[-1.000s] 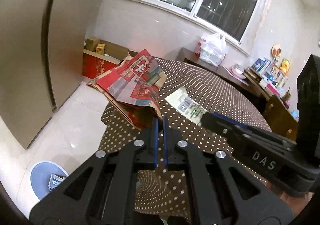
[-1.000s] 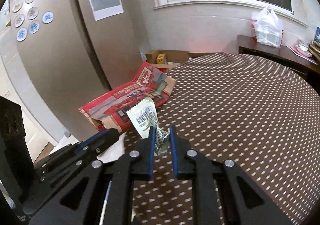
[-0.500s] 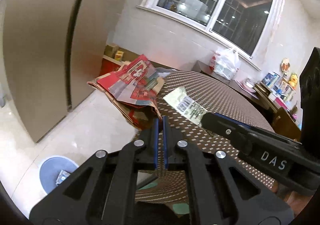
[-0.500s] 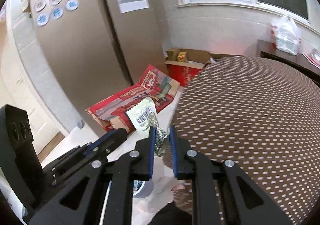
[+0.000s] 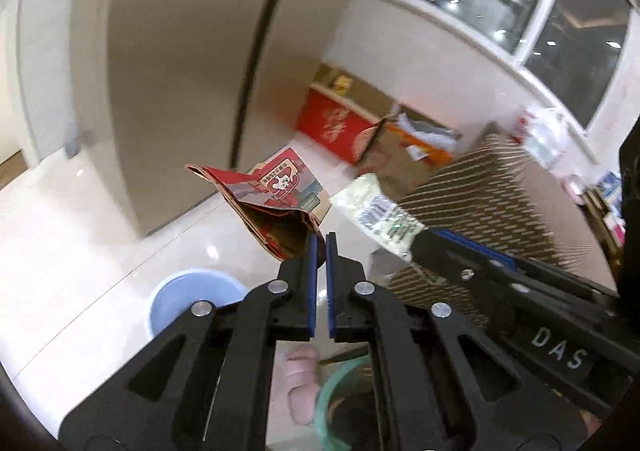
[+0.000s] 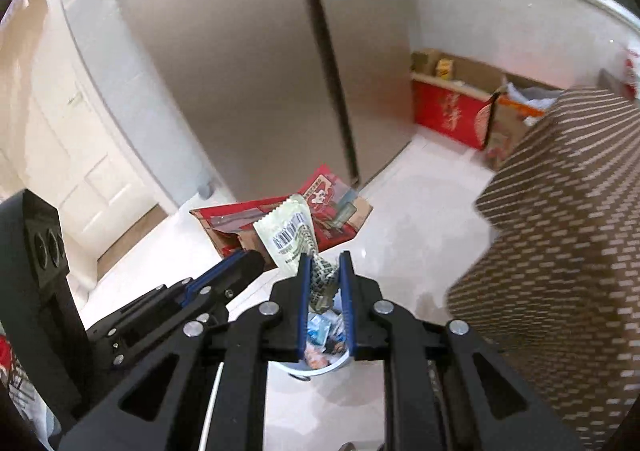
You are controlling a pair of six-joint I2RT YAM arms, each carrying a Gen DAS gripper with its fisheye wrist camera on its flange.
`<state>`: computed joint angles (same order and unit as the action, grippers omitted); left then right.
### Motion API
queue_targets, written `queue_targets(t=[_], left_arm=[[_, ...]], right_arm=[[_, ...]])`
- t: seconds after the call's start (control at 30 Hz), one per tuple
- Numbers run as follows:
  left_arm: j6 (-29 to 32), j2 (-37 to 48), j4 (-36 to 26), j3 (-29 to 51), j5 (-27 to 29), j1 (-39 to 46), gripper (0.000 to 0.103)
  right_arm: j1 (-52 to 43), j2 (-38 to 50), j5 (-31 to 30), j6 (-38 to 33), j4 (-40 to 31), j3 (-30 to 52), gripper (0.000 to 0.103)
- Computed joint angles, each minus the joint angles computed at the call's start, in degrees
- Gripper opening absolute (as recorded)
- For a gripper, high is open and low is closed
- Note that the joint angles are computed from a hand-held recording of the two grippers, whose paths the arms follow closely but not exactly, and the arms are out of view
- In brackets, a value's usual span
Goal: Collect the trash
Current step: 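Carry the snack box and silver wrapper over the bin and open both tools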
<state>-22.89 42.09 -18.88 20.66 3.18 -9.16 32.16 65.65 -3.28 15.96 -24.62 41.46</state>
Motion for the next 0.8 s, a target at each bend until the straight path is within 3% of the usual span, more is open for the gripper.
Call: queue_targets(t=[0.1, 0.33, 0.5, 0.6, 0.63, 0.67, 0.7, 0.73, 0.8], left_arm=[[4.5, 4.4, 2.0, -2.3, 4.1, 8.6, 0.004], [9.2, 20.0, 11.6, -3.7, 7.6, 18.3, 0.004], [11.4, 30.7, 15.4, -1.5, 7.5, 21.1, 0.006], [11.4, 38.5, 16.4, 1.1, 4.5, 21.8, 0.010], [11.5, 40.1, 17.0, 1.3, 4.4, 22.3, 0.018], [11.9, 41.9, 17.1, 1.7, 5.1, 22.9, 0.039], [11.8, 42.6, 17.9, 1.4, 5.0, 23.3, 0.048], [11.3, 41.9, 19.4, 0.3, 4.1, 23.1, 0.053], [12.0, 41.9, 19.5, 0.0, 3.3, 23.4, 0.053]], right_arm=[[3.9, 8.4, 1.0, 1.5, 4.8, 0.5, 0.014], [7.1, 22.2, 1.4, 3.3, 13.0, 2.2, 0.014], [7.1, 29.4, 0.8, 3.3, 16.5, 4.3, 0.014], [6.8, 32.5, 0.3, 3.3, 17.5, 5.5, 0.014], [6.8, 33.2, 0.1, 3.5, 17.8, 5.7, 0.014], [7.0, 33.4, 0.1, 3.7, 17.7, 5.7, 0.014], [7.0, 33.7, 0.0, 3.7, 17.7, 5.8, 0.014], [6.8, 34.2, -0.2, 3.3, 17.8, 5.9, 0.014], [7.2, 34.5, -0.1, 3.5, 17.7, 6.2, 0.014]])
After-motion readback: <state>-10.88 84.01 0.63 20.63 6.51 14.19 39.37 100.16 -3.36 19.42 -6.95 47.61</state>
